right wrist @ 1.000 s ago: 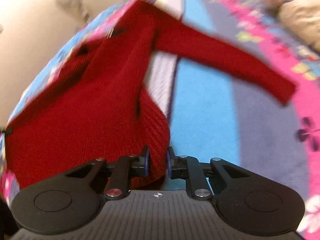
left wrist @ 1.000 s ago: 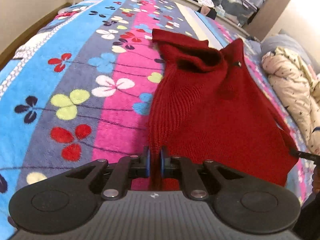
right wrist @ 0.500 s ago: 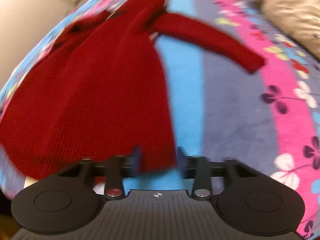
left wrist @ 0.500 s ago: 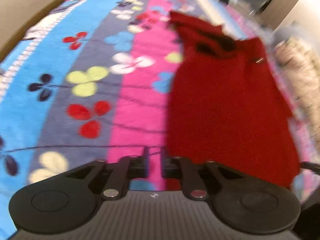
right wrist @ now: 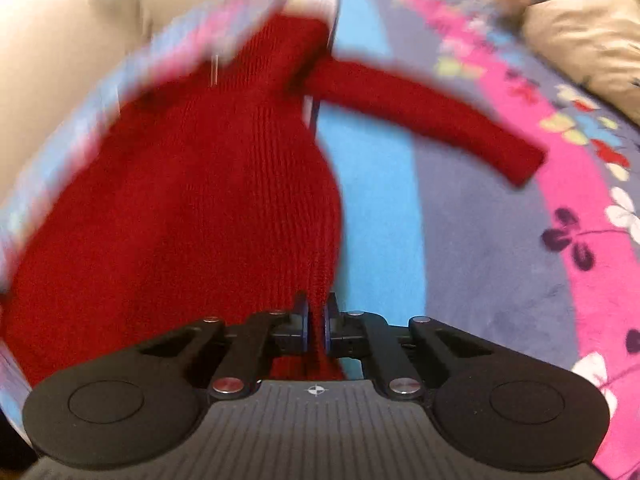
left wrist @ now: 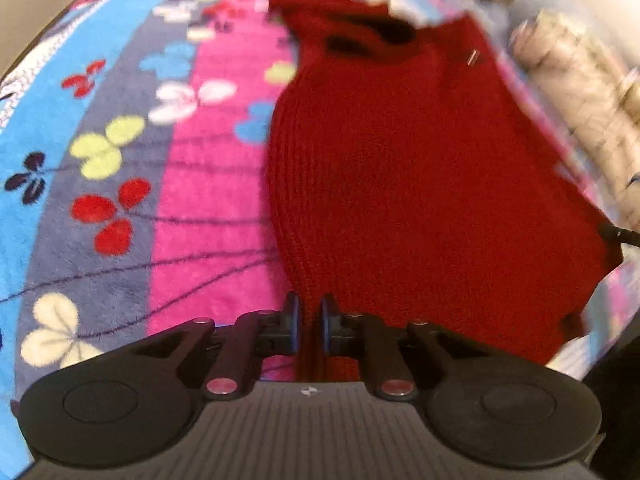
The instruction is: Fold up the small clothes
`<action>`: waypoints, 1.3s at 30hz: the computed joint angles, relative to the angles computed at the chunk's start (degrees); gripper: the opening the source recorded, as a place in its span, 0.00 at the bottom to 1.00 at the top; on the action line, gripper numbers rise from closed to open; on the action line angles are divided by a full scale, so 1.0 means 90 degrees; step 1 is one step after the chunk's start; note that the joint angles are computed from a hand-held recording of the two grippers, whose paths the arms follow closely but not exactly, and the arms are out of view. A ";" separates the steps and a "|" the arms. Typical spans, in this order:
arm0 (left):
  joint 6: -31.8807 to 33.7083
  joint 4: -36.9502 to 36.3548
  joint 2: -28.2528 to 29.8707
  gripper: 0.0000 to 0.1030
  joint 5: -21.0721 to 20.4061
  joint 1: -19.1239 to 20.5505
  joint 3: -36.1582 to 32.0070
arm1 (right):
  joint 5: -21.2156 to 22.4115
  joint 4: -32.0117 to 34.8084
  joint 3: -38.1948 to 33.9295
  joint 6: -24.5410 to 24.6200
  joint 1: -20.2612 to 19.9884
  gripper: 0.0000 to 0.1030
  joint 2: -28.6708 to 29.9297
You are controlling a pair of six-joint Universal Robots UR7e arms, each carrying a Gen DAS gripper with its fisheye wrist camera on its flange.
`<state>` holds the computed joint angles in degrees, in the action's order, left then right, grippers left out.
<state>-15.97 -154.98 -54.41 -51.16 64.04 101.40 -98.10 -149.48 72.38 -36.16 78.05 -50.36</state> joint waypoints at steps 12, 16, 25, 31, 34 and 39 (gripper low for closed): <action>-0.0145 0.0412 0.0340 0.15 0.1658 -0.0491 -0.0144 | -0.1346 0.0028 0.0263 -0.0399 0.0048 0.17 -0.0178; 0.1087 -0.1589 0.0490 0.30 0.1069 -0.0537 -0.0039 | -0.0521 -0.0896 0.0234 0.0348 -0.0092 0.46 -0.0212; 0.0109 0.1642 0.1242 0.37 0.0978 -0.0287 -0.1397 | 0.0067 -0.1085 -0.0582 0.1521 -0.0166 0.49 0.0373; 0.0552 0.1573 0.1501 0.41 0.1398 -0.0366 -0.1441 | 0.0259 -0.0600 -0.1749 0.2445 -0.0185 0.62 0.1134; 0.1055 0.1167 0.1660 0.42 0.1627 -0.0403 -0.1349 | 0.0281 -0.0313 -0.2393 0.3062 -0.0225 0.72 0.1541; 0.1138 0.0917 0.1688 0.42 0.1624 -0.0420 -0.1266 | 0.0335 0.0488 -0.3739 0.4230 -0.0309 0.74 0.2328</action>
